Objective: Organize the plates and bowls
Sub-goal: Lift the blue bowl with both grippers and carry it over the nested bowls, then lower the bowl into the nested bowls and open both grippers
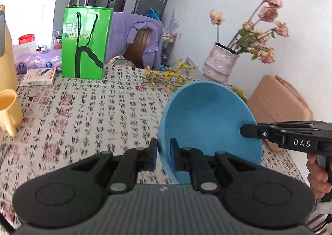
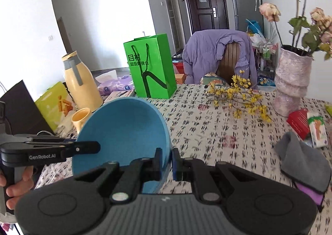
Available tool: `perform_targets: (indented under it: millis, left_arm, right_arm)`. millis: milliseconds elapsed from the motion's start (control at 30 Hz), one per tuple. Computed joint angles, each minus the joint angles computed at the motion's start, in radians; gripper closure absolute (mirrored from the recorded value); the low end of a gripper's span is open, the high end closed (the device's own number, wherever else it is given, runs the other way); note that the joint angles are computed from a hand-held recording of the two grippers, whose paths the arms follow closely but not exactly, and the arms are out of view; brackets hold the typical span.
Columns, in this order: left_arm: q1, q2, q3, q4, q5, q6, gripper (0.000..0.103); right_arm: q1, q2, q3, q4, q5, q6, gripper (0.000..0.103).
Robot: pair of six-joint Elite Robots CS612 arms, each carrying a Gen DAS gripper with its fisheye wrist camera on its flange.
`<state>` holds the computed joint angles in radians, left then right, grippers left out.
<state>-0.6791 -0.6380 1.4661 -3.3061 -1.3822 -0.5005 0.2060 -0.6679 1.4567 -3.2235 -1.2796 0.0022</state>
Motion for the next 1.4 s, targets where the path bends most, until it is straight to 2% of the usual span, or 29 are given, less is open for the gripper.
perform_targets:
  millis: [200,467,633,1100,1167,1267,1300,1400]
  left_arm:
    - [-0.040,-0.028,0.100,-0.060,-0.005,-0.022,0.091]
    - [-0.067,-0.023,0.154,-0.070,-0.034,-0.047,0.090]
    - [-0.073,-0.016,0.156,-0.036,-0.041,-0.050,0.091]
    - [-0.067,-0.005,0.137,0.013,-0.054,-0.042,0.090]
    - [-0.063,-0.002,0.135,0.013,-0.065,-0.047,0.089]
    - [-0.061,-0.002,0.133,0.015,-0.070,-0.031,0.088]
    - [-0.060,-0.003,0.133,0.021,-0.070,-0.030,0.084]
    - [-0.061,-0.005,0.137,0.008,-0.064,-0.019,0.062]
  right_arm:
    - [0.004,-0.069,0.158,-0.060,-0.027,-0.005,0.095]
    - [-0.004,-0.094,0.268,-0.082,-0.023,0.022,0.094]
    - [-0.001,-0.085,0.291,-0.081,-0.040,0.027,0.095]
    - [-0.006,-0.054,0.260,-0.008,-0.014,-0.004,0.094]
    - [-0.006,-0.050,0.253,0.001,-0.012,-0.012,0.091]
    - [-0.002,-0.046,0.249,-0.012,-0.027,-0.034,0.080]
    - [0.000,-0.045,0.248,-0.016,-0.033,-0.044,0.077]
    - [0.000,-0.046,0.246,-0.016,-0.033,-0.059,0.076]
